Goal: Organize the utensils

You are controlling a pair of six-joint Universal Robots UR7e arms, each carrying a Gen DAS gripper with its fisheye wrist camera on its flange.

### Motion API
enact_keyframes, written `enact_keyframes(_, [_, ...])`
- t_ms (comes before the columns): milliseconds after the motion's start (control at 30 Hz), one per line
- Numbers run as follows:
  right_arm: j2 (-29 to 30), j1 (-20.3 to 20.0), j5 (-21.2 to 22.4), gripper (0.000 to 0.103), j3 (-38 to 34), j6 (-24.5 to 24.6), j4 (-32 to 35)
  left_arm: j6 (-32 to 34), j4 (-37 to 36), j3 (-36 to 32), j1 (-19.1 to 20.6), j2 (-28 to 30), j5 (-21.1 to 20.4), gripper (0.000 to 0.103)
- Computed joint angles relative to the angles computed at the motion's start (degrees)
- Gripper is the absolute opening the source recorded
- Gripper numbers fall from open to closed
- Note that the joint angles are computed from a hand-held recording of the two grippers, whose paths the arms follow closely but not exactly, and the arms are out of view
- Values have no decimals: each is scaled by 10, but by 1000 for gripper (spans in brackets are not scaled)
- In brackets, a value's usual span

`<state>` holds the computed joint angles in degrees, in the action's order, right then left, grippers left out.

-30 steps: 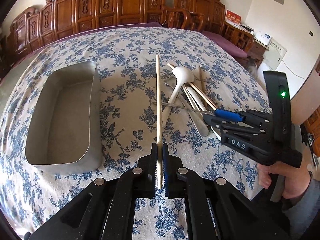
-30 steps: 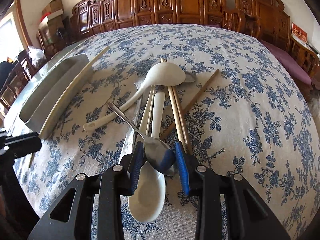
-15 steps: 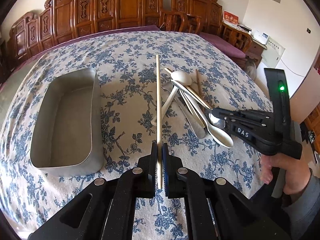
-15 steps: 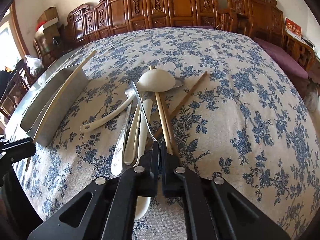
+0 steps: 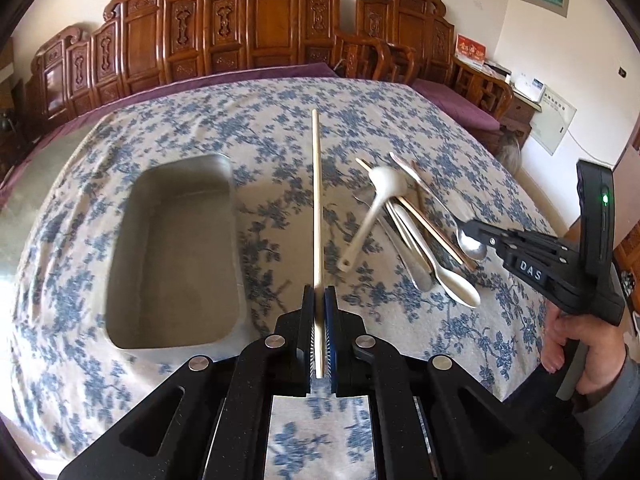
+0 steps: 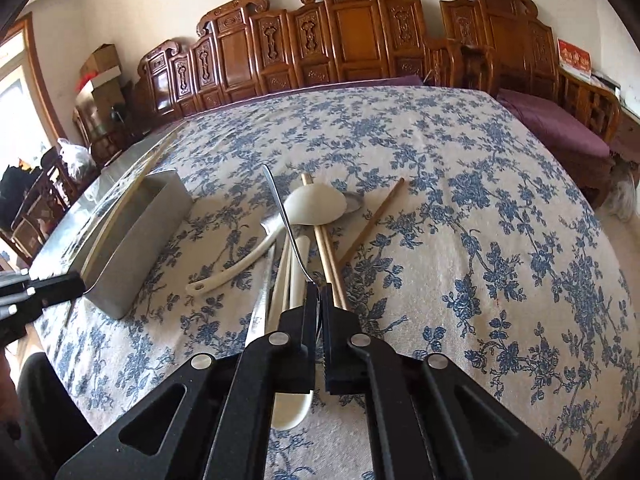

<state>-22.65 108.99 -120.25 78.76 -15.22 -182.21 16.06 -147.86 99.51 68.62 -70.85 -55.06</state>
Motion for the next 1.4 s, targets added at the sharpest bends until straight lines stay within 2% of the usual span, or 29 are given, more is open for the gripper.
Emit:
enact_keyframes(267, [12,21,14,3,-6,-19,-5,12,24,-31,16,-13,14,4])
enact_keyframes(533, [23,20,3,3,-16,-18,12,52,67,-96,43,21,32,4])
enact_keyframes(800, [30,19,-7,3,-26,-15,22,26,108,-128,75,43,27,4])
enact_keyframes(1100, [34,28,-17,3,-34,-15,28,-2,104,-143,85,49,15,6])
enact_keyframes(1267, [37,37,-28,3,-44,-8,45,5,91,-144,86,46,1,10])
enact_keyframes(1400, [45,46,-30,3,-63,-3,64,23,52,-130,82,35,7,12])
